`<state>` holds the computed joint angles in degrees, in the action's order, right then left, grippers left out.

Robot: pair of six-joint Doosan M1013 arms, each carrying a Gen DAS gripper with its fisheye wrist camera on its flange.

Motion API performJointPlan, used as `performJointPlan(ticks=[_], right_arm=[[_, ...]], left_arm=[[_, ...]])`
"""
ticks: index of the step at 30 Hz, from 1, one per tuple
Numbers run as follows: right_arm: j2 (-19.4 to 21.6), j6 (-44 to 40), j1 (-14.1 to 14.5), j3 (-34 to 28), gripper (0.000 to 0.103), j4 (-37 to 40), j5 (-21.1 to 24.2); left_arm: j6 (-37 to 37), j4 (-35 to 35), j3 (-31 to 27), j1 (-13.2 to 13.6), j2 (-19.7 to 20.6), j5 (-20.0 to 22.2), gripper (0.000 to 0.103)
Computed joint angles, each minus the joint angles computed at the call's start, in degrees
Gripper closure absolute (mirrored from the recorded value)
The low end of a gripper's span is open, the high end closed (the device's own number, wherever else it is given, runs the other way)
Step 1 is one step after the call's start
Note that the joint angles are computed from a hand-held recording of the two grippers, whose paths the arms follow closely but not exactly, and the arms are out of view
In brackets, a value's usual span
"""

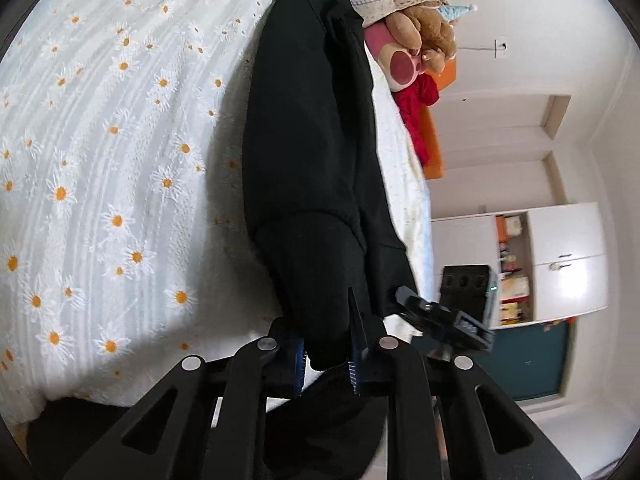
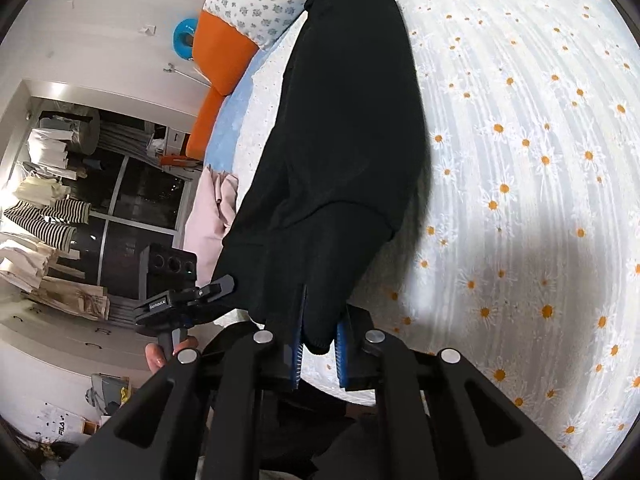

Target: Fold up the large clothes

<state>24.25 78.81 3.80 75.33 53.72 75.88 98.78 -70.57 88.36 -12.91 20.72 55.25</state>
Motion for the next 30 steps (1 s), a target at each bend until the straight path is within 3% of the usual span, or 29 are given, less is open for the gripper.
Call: performJointPlan(ticks=[5,9,19,30], right_arm=[[1.5,0.2,-1.0,-2.4,0.09,4.3,2.7],[3.2,0.8,-1.1,-6.6,0.09,5.2,2.9],[10.9,4.0,-0.1,-23.2,0.09,3.1,1.5],[24.6,18.5,1.1,-42.3,0.09,-4.4,1.9]], left_arm=[[3.2,-9.9,0.2,1.7,1.3,4.3,0.083],[2.7,-10.3,-4.2,2.2,3.0,6.0,0.083],[-5.7,1.4,-25.7,3.1,12.2,6.6,0.083],[-21.4,9.7,-38.6,3.5,22.8,2.3,0.083]])
